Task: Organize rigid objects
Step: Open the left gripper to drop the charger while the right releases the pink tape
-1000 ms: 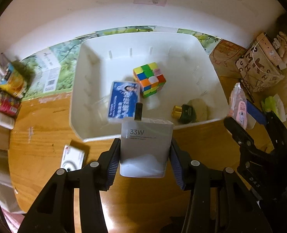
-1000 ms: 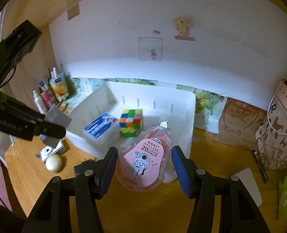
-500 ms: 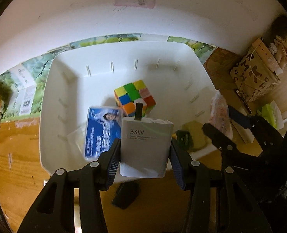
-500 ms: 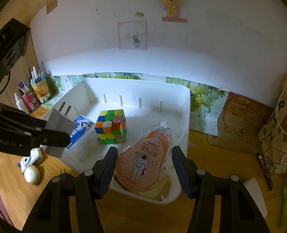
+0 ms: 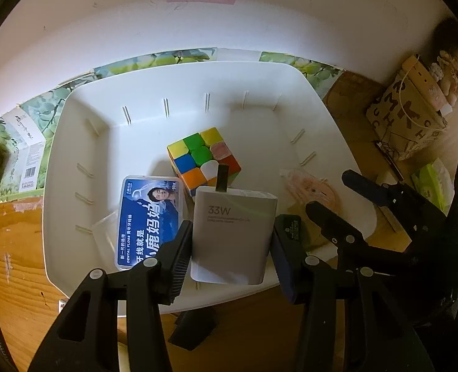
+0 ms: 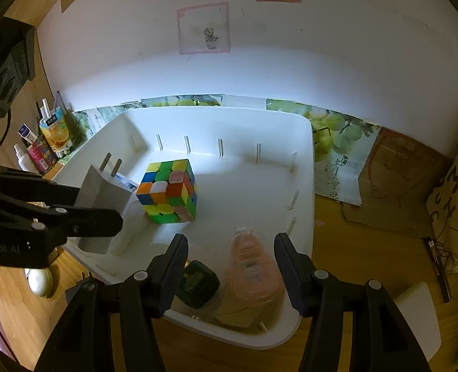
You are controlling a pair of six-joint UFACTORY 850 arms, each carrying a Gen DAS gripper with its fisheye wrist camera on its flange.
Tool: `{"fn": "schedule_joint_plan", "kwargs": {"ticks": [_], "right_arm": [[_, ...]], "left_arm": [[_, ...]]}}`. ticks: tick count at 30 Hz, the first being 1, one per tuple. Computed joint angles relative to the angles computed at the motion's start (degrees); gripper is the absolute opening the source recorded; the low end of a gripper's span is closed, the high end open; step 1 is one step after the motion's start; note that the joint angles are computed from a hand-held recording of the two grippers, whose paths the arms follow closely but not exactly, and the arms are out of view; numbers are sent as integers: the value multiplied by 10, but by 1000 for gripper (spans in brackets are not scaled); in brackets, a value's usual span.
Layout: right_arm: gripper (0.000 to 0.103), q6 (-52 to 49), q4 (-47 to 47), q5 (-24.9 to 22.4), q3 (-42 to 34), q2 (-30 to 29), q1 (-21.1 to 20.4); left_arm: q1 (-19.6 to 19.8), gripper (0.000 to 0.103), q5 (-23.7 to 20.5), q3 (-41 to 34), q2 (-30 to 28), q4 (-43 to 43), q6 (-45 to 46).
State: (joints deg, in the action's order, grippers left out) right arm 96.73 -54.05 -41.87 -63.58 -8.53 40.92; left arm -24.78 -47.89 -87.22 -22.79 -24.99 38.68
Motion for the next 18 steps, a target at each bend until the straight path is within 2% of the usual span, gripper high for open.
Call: {"fn": "schedule_joint_plan", "kwargs": {"ticks": [2, 4, 6, 7, 8, 11, 15, 18], "right_arm": [[59, -3, 2, -6, -3, 0, 2], [64, 2, 2, -12, -3, 1, 3], [67, 15, -5, -18, 0, 7, 5], [67, 24, -9, -21, 2, 11, 7], [67, 28, -11, -22, 3, 13, 8], [72, 39, -17, -40, 3, 19, 14], [73, 59, -31, -65, 3, 30, 29], [78, 76, -43, -83, 2, 37, 41]], "left_arm": [[0, 53, -2, 0, 1, 4, -3], [0, 54, -1, 2, 5, 8, -3], [5, 65, 12, 13, 18, -18, 17], [8, 76, 20, 18, 26, -35, 28], [11, 81, 26, 22, 34, -53, 39], [20, 81, 37, 31, 54, -93, 60], [25, 81, 55, 46, 77, -92, 57], [33, 81, 74, 68, 102, -96, 58]]}}
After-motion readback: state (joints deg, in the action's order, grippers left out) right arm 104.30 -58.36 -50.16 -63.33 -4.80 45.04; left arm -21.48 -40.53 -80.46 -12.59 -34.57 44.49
